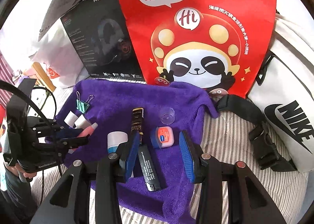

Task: Organize rigid objects
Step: 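Lower the pink tube onto the towel beside the white plug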

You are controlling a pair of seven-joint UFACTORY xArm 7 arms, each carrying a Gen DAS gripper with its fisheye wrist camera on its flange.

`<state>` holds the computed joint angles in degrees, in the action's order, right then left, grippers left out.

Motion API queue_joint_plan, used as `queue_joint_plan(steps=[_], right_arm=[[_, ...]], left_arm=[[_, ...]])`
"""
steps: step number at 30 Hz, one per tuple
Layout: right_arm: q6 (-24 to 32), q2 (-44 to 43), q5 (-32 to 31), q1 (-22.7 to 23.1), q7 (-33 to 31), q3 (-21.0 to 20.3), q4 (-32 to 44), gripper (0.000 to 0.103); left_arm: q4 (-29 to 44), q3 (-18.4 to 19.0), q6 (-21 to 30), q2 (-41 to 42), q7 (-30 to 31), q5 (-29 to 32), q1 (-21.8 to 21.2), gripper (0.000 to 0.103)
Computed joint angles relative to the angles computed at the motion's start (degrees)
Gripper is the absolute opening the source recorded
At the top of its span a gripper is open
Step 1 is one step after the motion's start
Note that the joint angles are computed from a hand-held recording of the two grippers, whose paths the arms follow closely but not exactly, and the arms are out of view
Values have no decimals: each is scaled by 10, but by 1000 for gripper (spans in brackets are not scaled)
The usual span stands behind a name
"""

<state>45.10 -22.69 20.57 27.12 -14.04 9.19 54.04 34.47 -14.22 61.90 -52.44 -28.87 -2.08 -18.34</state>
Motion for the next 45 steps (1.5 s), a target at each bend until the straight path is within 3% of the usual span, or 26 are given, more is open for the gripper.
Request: queue_joint_plan(steps=[7, 25, 34, 37, 40, 42, 45], right_arm=[[0, -2, 6, 3, 0, -2, 0, 42], [15, 9, -3, 12, -11, 11, 7, 43], [22, 12, -6, 9, -8, 9, 10, 43], [27, 14, -8, 9, -11, 10, 12, 50], [25, 16, -13, 10, -13, 13, 12, 50], [28, 19, -8, 11, -15, 12, 14, 50], [30, 23, -11, 12, -17, 14, 15, 50]], left_arm=[[-18, 12, 4, -15, -1, -8, 2, 17], [-3, -11, -1, 26, -16, 12, -4, 17], [3, -12, -2, 39, -14, 9, -14, 29], [5, -17, -2, 44, -16, 14, -15, 30], [3, -11, -9, 44, -15, 10, -19, 32], [1, -7, -16, 46, -10, 4, -24, 42], [11, -23, -14, 63, -12, 16, -22, 47]])
